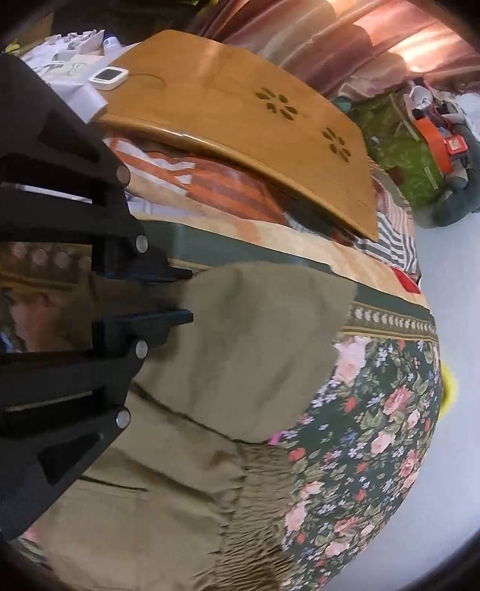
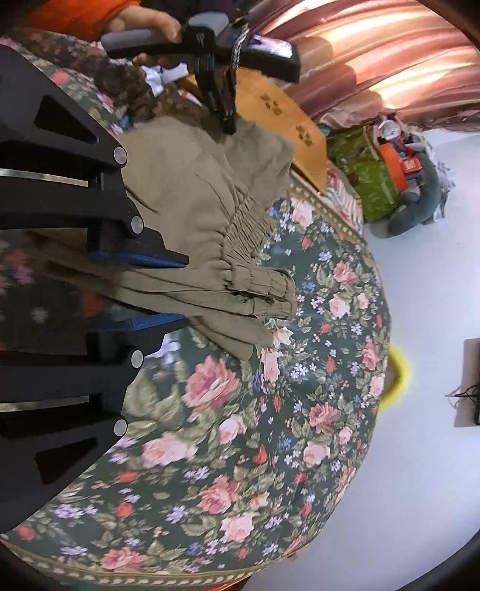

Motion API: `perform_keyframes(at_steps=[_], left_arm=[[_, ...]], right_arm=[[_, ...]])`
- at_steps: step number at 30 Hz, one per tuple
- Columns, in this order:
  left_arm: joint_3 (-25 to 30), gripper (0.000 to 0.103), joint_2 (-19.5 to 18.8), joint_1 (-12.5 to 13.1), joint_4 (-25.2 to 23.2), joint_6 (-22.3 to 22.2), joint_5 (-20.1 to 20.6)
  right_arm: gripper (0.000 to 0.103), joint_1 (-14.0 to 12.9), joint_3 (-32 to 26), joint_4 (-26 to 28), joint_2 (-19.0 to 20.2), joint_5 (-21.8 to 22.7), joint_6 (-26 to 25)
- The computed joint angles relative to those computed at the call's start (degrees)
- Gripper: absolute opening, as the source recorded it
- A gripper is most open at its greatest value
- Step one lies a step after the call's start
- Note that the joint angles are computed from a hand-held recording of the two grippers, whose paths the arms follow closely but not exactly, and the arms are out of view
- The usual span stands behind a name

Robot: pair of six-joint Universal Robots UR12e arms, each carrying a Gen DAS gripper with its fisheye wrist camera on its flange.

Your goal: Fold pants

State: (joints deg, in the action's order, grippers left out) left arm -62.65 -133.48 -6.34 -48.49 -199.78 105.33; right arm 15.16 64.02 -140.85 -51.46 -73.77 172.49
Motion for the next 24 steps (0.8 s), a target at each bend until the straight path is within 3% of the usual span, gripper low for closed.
perform_keyframes(at_steps=[3, 10, 19, 24], left_arm=[[-2.7, 0.022, 2.1, -0.3, 0.3, 1.3, 1.1], [-10.6, 0.023, 9.6, -2.0, 6.9, 4.5, 1.4], [-20.3, 0.023, 21.2, -6.5, 24.9, 8.1, 1.4], [-24.6, 0.023, 25.5, -10.4, 35.6, 11.4, 5.7]], right_arm=[[0.033, -0.4, 3.3, -2.1, -2.3, -0.2, -0.4], [0.034, -1.3, 10.1, -9.6, -8.4, 1.3, -0.3], [0.034, -1.7, 19.0, -24.4, -17.8, 5.3, 0.7], [0.034, -2.4, 24.1, -32.8, -22.3, 10.2, 3.3]])
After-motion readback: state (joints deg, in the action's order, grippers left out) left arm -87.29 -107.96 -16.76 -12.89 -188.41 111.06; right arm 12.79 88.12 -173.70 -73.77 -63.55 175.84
